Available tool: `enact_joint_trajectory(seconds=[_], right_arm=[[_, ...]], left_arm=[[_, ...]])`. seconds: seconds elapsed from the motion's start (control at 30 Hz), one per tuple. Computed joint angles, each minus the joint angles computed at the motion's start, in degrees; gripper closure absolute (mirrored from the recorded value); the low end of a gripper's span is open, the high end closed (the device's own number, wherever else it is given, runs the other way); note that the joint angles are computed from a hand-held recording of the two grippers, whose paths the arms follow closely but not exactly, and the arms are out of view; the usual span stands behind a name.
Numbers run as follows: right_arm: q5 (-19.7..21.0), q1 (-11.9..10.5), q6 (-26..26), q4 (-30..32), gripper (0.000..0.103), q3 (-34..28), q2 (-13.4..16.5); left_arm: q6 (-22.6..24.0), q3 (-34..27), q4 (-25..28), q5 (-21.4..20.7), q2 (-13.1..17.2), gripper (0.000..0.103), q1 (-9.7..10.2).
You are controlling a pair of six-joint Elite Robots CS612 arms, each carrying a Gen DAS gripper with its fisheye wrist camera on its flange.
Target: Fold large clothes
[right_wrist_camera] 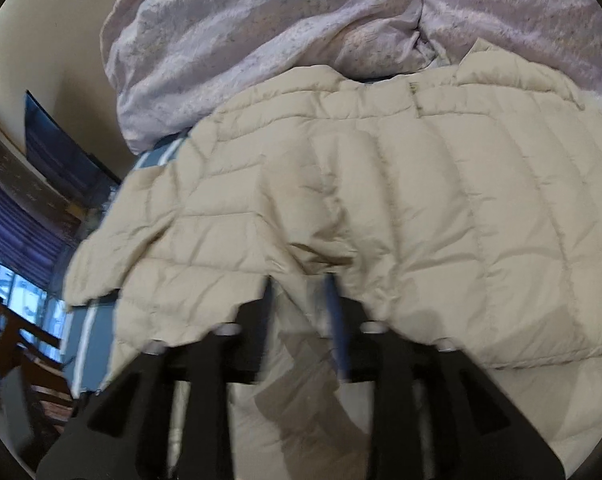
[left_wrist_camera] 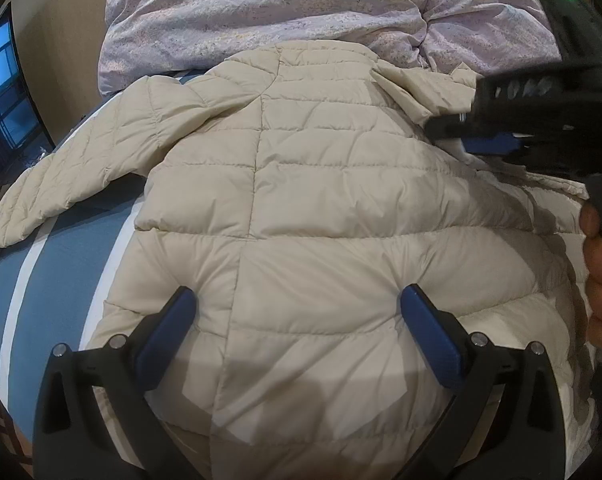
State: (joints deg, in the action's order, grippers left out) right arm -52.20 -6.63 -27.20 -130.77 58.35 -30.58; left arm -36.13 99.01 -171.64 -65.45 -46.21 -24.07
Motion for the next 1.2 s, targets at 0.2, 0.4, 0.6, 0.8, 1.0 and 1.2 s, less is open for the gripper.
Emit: enact_joint_trajectory(seconds=[0.2,0.4,0.6,0.8,1.0,1.2], right_arm=[[-1.53,-0.94,4.39,-14.35,0.035,3.94,-1.56],[-21.20,0.33,9.48,-24.93,0.024,2.24,0.88],[-27.78,1.00,9.66,-24.64,0.011,0.24,2.69],[-31.26,1.67,6.98,-28.04,0.004,1.29,3.21],[-30.46,1.28,7.65,-26.03,0.001,0.52,3.48],[-30.15,1.12,7.47,-25.68,0.001,0.32,3.60]], left_arm=[[0.03,-0.01,0.02,0.06,0.00,0.002,0.00],[-0.04,0.01,0.08,0.21,-0.01,0.002,-0.10],[-0.05,0.02,0.04,0.20,-0.01,0.002,-0.10],[0.01,0.04,0.00,0.22,0.00,0.002,-0.05],[0.01,0.13,-0.02,0.65,0.02,0.002,-0.17],[-0.73,0.33,0.60,1.50,-0.17,0.002,-0.44]])
